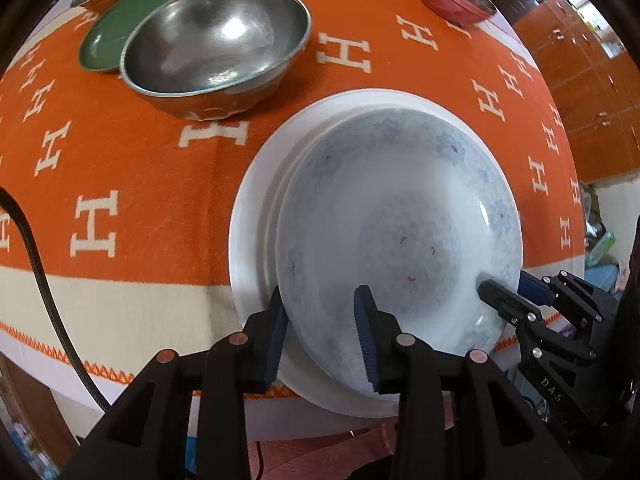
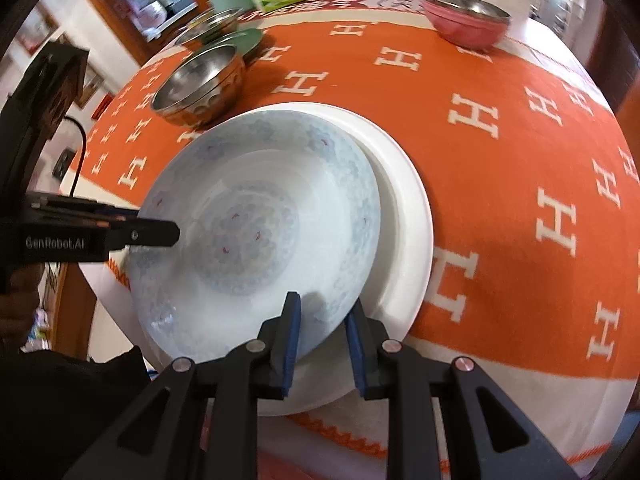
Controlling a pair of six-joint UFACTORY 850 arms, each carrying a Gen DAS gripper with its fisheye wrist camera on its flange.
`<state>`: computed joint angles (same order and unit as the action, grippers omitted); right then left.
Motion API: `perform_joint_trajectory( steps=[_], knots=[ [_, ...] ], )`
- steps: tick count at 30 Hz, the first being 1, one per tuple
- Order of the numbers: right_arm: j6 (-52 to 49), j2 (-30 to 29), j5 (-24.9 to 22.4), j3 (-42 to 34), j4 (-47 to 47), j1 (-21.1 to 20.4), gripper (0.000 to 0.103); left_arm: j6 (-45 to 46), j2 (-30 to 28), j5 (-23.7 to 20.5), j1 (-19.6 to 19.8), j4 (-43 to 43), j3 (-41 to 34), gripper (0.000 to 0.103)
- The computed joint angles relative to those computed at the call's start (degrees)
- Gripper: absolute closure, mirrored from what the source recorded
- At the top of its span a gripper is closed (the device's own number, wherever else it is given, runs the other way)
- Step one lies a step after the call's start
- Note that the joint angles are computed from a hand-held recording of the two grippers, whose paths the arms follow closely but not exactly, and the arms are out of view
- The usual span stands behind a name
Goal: Organize plates and bowls
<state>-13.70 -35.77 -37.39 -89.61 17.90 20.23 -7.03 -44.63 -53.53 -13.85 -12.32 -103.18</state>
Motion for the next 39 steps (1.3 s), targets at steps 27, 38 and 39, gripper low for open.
perform_joint_trajectory(
  steps=[27, 38, 39],
  knots=[
    [-14.3, 6.8, 15.4, 3.8, 6.8, -1.0, 0.047, -30.7, 16.0, 16.0, -1.6, 30.5, 10.2, 0.022],
    [12.0, 6.5, 19.4, 0.6, -13.3, 1.6, 0.043, -30.0, 16.5, 18.3, 4.0, 31.6, 8.5, 0.017],
    [14.9, 6.3, 19.4, 0.1, -15.6, 1.9, 0.043, -28.9, 16.3, 18.6, 4.7, 31.0, 8.2, 0.017]
  ],
)
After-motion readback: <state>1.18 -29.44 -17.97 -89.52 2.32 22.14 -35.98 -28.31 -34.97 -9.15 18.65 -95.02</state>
